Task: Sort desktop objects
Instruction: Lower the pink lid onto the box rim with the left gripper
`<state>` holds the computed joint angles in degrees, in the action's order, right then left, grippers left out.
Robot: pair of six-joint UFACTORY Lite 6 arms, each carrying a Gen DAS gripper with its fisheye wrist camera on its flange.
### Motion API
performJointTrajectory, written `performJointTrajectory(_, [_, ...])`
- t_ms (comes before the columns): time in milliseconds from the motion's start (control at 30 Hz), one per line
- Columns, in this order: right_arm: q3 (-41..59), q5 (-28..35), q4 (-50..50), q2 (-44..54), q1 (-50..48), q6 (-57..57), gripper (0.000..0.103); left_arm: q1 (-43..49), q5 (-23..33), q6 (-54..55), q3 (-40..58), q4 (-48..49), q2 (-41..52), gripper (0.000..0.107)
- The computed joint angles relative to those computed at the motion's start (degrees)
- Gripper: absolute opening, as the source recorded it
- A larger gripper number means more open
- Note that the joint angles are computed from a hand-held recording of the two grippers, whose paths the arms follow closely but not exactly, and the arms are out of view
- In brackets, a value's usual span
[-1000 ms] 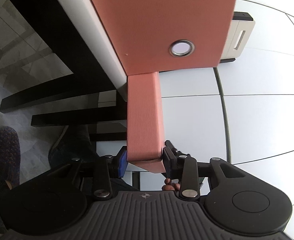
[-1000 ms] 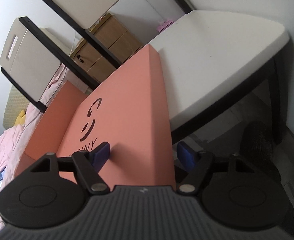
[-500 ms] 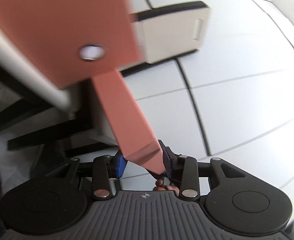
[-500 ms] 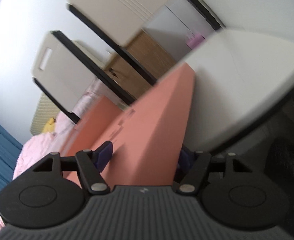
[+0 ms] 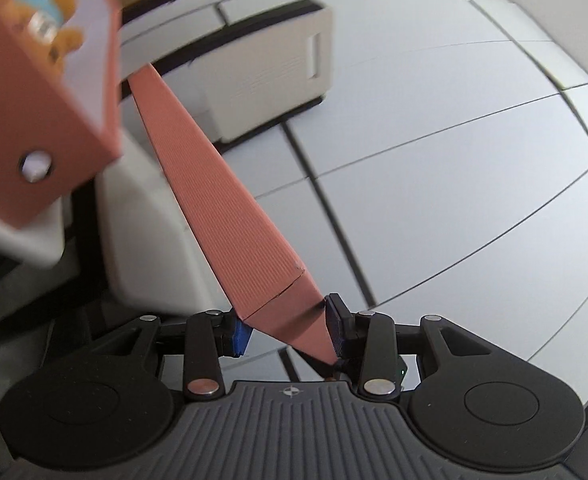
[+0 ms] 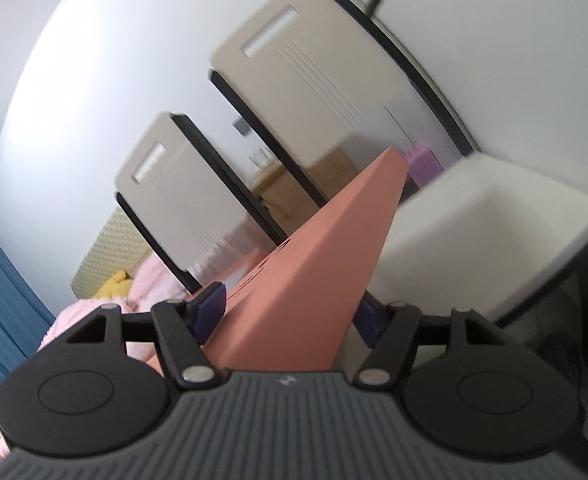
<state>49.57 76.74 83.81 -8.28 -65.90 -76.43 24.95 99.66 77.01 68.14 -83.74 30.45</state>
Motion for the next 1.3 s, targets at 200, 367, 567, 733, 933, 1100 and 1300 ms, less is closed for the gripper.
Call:
performJointTrajectory(200, [3.0,-7.1,6.8,-1.3,13.8,3.3,0.068,7.4,0.4,-3.5,4.4,-3.4,-1.4,0.043])
performJointTrajectory(367, [9.6,-16.4,16.0,8.0,32.7,-0.3,0.068,14.9,-1.8,-6.9,11.9,-6.0,2.9,0.043])
performJointTrajectory(567, [24.4,-21.5,27.0,28.5,49.3,-8.7,0.068,19.5,-7.8,-8.6,22.2,-8.6,11.7,0.044])
performJointTrajectory(733, [30.9,-22.2,32.2,41.1,54.3,-12.5,0.068,18.5,-16.0,-4.6,21.3,-9.5,12.0,0.048])
performJointTrajectory(933, [28.2,-22.6,38.6,42.9,56.4,-20.2,0.068,17.7,-20.2,5.6,14.5,-8.9,8.1,0.065])
performJointTrajectory(1100, [28.6,-23.8,40.5,44.4,57.2,-20.2,0.068,16.9,-18.9,11.0,10.4,-9.3,5.6,0.084])
performJointTrajectory(1300, [24.1,-24.1,46.6,42.0,58.5,-25.8,0.067,13.6,-35.4,22.9,-8.4,-14.3,-11.0,0.085])
